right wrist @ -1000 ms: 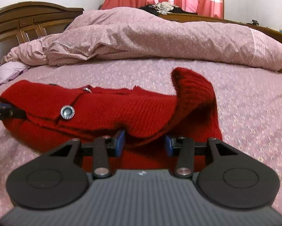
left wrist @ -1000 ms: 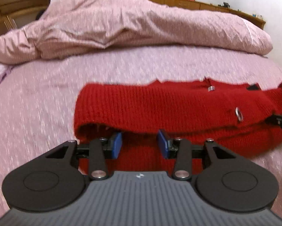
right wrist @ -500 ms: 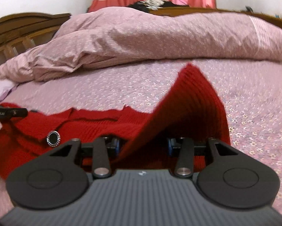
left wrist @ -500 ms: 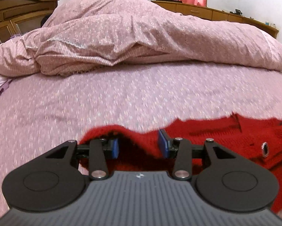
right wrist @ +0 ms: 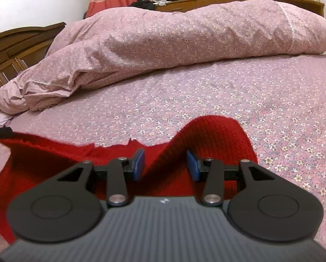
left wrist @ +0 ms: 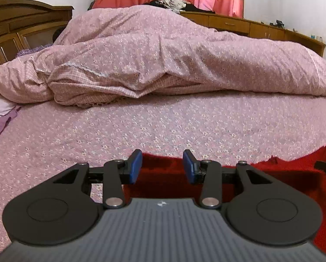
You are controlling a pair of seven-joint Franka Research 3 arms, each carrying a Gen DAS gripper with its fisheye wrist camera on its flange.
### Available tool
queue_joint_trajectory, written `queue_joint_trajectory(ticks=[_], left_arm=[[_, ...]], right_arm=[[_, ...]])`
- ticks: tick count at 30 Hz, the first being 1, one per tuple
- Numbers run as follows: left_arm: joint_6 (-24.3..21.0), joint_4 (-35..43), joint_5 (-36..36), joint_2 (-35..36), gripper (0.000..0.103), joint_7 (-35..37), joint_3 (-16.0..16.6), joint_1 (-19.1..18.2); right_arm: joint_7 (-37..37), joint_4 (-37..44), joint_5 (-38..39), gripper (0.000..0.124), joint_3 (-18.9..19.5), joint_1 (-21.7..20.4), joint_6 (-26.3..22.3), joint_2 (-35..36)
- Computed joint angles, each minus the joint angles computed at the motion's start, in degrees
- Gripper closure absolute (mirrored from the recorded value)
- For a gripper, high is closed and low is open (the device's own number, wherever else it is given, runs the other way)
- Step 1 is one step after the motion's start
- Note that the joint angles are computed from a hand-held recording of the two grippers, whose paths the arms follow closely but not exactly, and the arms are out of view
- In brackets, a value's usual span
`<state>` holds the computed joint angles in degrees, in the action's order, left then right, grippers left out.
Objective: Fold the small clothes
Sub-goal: 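Move both open grippers to the end of the cardigan strip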
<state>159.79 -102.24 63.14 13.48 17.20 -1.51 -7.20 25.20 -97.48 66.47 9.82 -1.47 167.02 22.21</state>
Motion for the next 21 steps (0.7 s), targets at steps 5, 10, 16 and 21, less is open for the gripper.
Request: queue_joint_trajectory(ticks=[5, 10, 16, 21], left_arm=[[-0.48, -0.89, 2.25, -1.74, 0.055, -2.96, 0.29, 0.23], [-0.8, -1.97, 1.09, -2.07, 0.055, -0.57, -0.6, 1.19], [2.0, -4.58, -7.0, -0.79, 0.055, 7.67, -1.92, 2.83], [-1.67, -2.45, -14.5, 3.59, 0.055, 15.86, -1.65, 1.83]], right_arm=[[-9.63, -0.35, 8.97, 0.079, 2.38, -1.65, 2.96, -1.2], [-11.13, 0.24, 10.29, 0.078, -0.36, -0.04, 2.59, -1.6], [-7.13, -0.9, 0.08, 0.078, -3.04, 1.46, 0.65, -1.08], [-1.08, -1.16, -10.69, 0.077, -3.37, 2.05, 3.12, 1.54]])
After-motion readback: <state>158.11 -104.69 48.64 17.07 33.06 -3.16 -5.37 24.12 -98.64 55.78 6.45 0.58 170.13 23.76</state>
